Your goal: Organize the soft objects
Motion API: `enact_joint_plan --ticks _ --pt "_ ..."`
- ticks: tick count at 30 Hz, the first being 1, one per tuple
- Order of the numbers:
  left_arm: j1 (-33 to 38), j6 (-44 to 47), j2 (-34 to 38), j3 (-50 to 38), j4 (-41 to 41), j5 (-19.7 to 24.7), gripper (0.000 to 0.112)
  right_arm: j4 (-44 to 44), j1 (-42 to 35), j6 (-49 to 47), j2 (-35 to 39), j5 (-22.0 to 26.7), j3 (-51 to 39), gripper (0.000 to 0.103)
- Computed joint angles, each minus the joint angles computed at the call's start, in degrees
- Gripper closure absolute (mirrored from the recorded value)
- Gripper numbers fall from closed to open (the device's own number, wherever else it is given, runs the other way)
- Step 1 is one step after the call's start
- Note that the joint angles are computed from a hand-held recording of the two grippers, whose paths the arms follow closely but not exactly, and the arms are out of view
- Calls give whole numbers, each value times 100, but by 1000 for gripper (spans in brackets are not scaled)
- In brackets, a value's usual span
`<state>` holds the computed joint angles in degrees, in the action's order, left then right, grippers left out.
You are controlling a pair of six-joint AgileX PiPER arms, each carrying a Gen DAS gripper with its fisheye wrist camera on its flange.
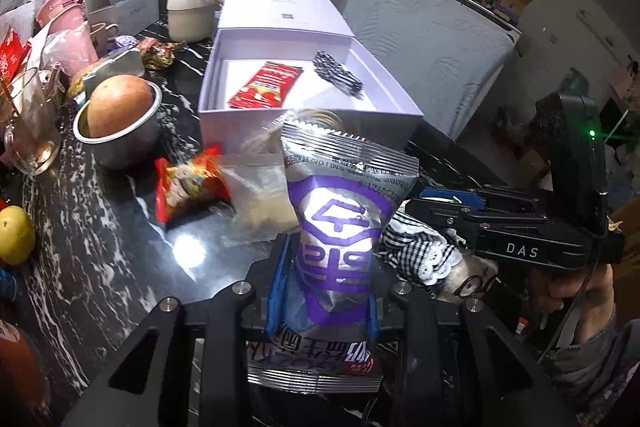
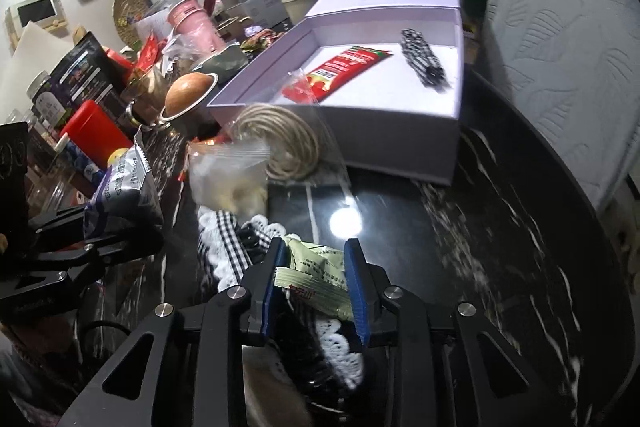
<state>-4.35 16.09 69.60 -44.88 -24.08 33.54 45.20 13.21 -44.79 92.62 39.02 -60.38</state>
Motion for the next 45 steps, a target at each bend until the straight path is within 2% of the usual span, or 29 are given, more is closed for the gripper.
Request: enact_joint_plan --ticks 10,13,15,21,22,24,26,32,45 --pt "-436 -375 -291 220 163 -5 81 -139 -440 301 -976 -243 1031 74" --pt "-561 -506 -305 234 246 -21 81 -180 -517 304 -1104 -352 1184 67" --pt "-654 -637 -321 241 342 -26 81 -233 -533 377 -1061 -396 1205 58" --pt "-805 -1035 -375 235 678 -26 81 -196 -588 424 -906 -692 1342 58" --pt "-786 -1010 -367 232 650 -25 81 -35 -643 278 -887 -675 1376 58" --pt "-773 -1007 -364 236 628 -20 81 146 -714 131 -871 -686 1424 79" --pt "-797 -1060 -354 228 670 -29 81 566 -862 -204 -844 -625 1498 80" --pt "-830 -1103 -364 234 702 -38 81 596 -828 -265 -962 -736 1644 81" --pt "-868 -1054 -639 271 660 -4 81 28 -926 431 -1859 -552 2003 81"
